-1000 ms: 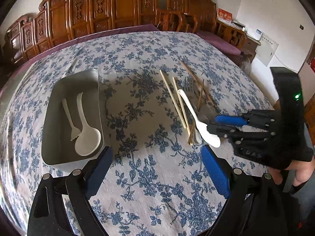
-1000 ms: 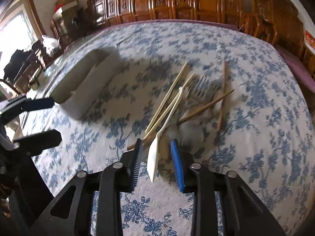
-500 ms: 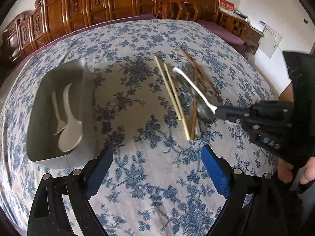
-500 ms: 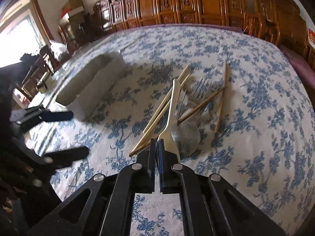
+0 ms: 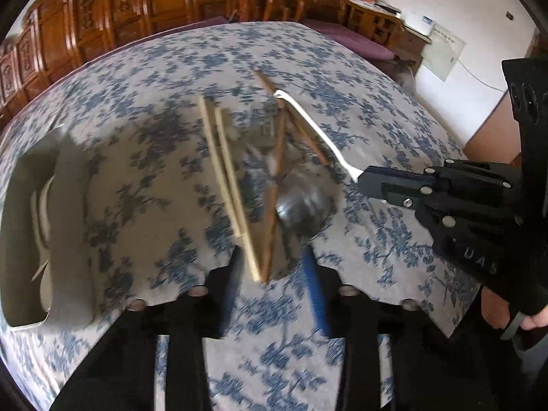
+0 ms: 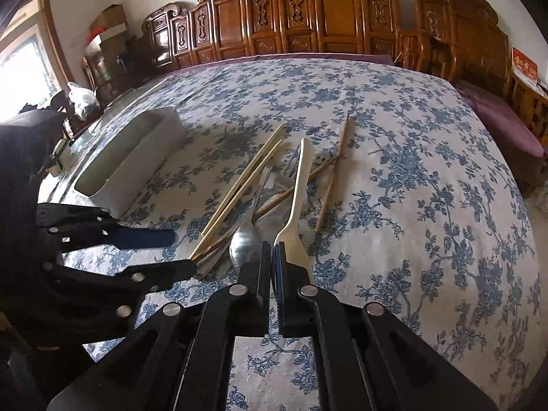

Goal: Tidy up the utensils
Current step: 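Grasp a wooden chopstick with the left gripper while the right holds the fork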

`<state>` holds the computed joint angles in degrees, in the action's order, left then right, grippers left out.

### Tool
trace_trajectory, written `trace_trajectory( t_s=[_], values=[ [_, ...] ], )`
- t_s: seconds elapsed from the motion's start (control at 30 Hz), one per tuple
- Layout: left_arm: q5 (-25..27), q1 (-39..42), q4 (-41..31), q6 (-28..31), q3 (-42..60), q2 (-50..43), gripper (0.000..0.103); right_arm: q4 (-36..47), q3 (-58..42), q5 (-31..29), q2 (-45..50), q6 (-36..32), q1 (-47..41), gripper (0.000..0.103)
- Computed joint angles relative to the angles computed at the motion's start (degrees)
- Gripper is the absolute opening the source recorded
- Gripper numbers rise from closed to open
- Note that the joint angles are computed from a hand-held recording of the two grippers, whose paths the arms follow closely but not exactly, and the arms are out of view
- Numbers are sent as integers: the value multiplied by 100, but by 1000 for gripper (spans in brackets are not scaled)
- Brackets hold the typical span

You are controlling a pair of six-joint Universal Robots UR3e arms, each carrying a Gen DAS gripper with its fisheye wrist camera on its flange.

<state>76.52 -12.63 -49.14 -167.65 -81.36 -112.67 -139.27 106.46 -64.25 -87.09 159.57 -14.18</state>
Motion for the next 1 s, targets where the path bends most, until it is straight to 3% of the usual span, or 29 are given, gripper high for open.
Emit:
trace_trajectory(
  t_s=[0.37,0.5,0.67,0.7,1.0],
  values=[
    [340,-259,-186,-161,908,-763,25,-60,44,-129,49,103,13,4],
    [530,-296,-347,-60,1092,-919,14,-88,50,-113,51,127,10,4],
    [583,-313,-328,-14,1100,-942,11,-11,-13,-162,69,99,24,4],
    [603,-317,-271,-28,1063,-915,5,-23,-3,-163,67,104,27,4],
    [567,-302,-234,-36,1149,-743,4,-83,43,-156,65,114,33,4]
  ],
)
